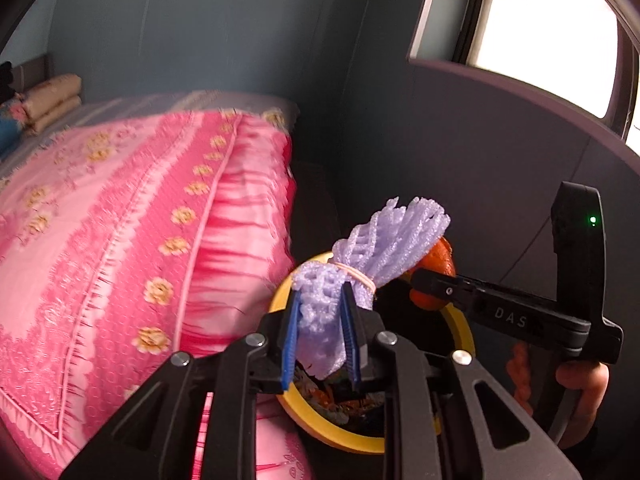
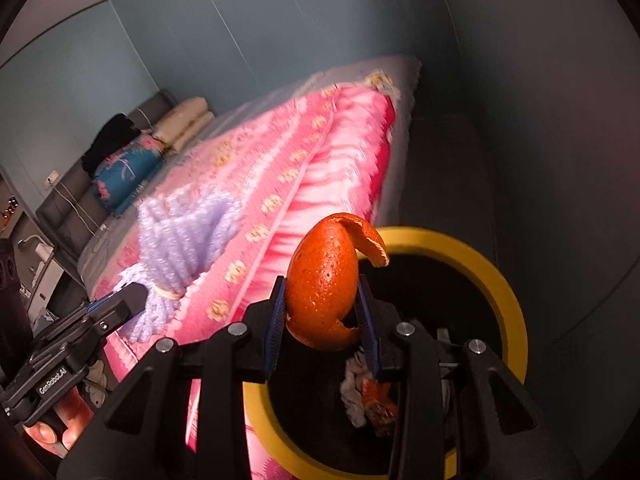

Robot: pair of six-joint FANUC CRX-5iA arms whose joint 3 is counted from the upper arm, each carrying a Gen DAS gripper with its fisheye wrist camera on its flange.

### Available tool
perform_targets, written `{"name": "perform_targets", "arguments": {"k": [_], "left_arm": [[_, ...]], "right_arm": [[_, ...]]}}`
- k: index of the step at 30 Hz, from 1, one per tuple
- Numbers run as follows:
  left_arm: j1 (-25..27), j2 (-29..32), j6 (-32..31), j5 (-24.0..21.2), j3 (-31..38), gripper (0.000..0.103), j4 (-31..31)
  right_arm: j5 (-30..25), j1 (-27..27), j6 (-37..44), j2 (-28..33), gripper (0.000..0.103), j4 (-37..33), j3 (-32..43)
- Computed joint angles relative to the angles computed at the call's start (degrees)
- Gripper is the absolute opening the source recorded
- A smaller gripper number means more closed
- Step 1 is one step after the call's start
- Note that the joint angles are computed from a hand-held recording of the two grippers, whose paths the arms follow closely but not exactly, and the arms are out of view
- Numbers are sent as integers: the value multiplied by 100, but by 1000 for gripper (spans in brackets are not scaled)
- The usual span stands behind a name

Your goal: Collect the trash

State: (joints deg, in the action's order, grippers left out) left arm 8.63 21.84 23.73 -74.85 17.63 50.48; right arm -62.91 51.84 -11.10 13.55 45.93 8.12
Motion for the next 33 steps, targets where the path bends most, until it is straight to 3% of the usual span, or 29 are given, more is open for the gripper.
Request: {"name": "perform_targets", "arguments": {"k": [6, 8, 10, 12, 24, 31, 33], "left_arm": [[-96, 336, 475, -277, 399, 22, -176], [-58, 434, 646, -388, 503, 29, -76], [-22, 472, 741, -403, 549, 45, 11], [8, 485, 881, -364, 589, 53, 42], [669, 557, 1101, -247, 748, 54, 375], [1180, 349, 914, 367, 389, 62, 230], [1326, 349, 961, 470, 364, 67, 214]], "right_arm": [[136, -96, -22, -62, 36, -264, -196], [209, -112, -141, -97, 38, -232, -320], [242, -120, -268, -116, 41, -221, -392], [264, -135, -360, -124, 49, -219, -434], [16, -47, -124, 96, 53, 173, -61], [-345, -83, 1478, 1107, 59, -473, 1632], [-578, -75, 1868, 1517, 70, -593, 2265]]}}
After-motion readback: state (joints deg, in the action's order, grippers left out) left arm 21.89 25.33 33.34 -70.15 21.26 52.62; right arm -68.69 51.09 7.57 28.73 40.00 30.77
